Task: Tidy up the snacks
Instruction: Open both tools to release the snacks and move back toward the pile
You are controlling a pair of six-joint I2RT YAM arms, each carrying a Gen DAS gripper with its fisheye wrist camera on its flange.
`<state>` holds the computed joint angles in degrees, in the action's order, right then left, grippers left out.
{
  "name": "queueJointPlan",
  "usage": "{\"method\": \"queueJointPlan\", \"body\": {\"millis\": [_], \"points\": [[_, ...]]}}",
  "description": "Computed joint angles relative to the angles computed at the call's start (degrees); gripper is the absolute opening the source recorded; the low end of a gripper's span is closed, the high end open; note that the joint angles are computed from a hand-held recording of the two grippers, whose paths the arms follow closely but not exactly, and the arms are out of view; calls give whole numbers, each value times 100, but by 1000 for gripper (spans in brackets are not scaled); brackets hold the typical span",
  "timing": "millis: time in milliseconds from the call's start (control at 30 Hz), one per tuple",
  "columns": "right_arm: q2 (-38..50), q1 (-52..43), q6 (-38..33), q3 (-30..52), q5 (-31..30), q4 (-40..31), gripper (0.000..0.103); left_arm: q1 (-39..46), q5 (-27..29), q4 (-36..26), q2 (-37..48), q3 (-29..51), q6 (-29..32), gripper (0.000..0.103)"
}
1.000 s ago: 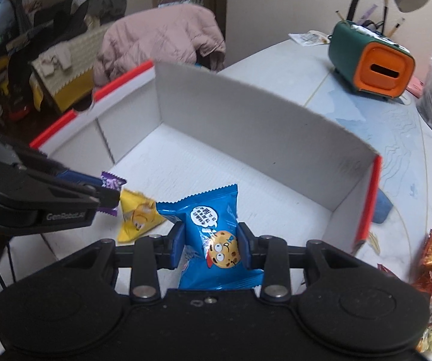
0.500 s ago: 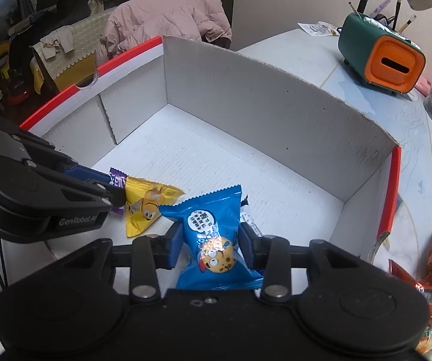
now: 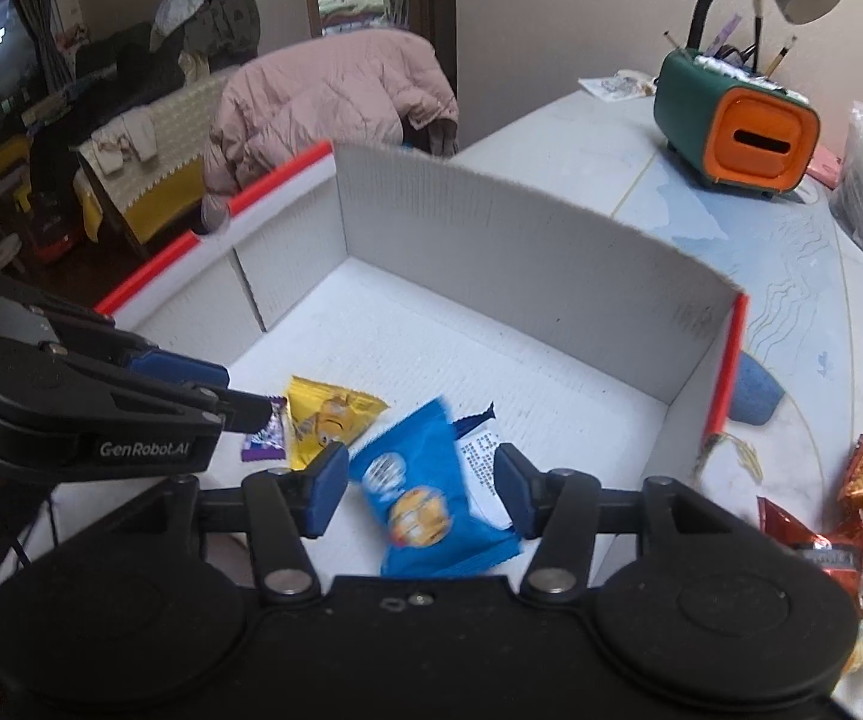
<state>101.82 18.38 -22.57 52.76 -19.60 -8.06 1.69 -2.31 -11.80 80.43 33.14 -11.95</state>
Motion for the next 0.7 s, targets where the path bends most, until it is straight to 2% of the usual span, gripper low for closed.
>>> {"method": "queueJointPlan", "body": {"millis": [133, 233, 367, 533, 600, 700], "points": [[-394, -196, 55, -199, -201, -19, 59, -168, -18, -142, -450, -83, -88, 26], [-708, -396, 68, -337, -369, -71, 63, -383, -87, -255, -741, -103, -210, 30], [-1058, -708, 63, -477, -608, -174, 64, -746, -268, -319, -1101, -141, -479, 48], [-1473, -1172, -80, -651, -907, -262, 70, -1325, -559, -377, -1288, -65, -796, 51], [-1584, -1372, -149, -673, -1041, -344, 73, -1563, -675, -372, -1297, -16, -919, 59], [-1747, -1710, -278, -736, -1245, -450, 79, -1963, -926, -324, -1290, 45, -1152, 64]]}}
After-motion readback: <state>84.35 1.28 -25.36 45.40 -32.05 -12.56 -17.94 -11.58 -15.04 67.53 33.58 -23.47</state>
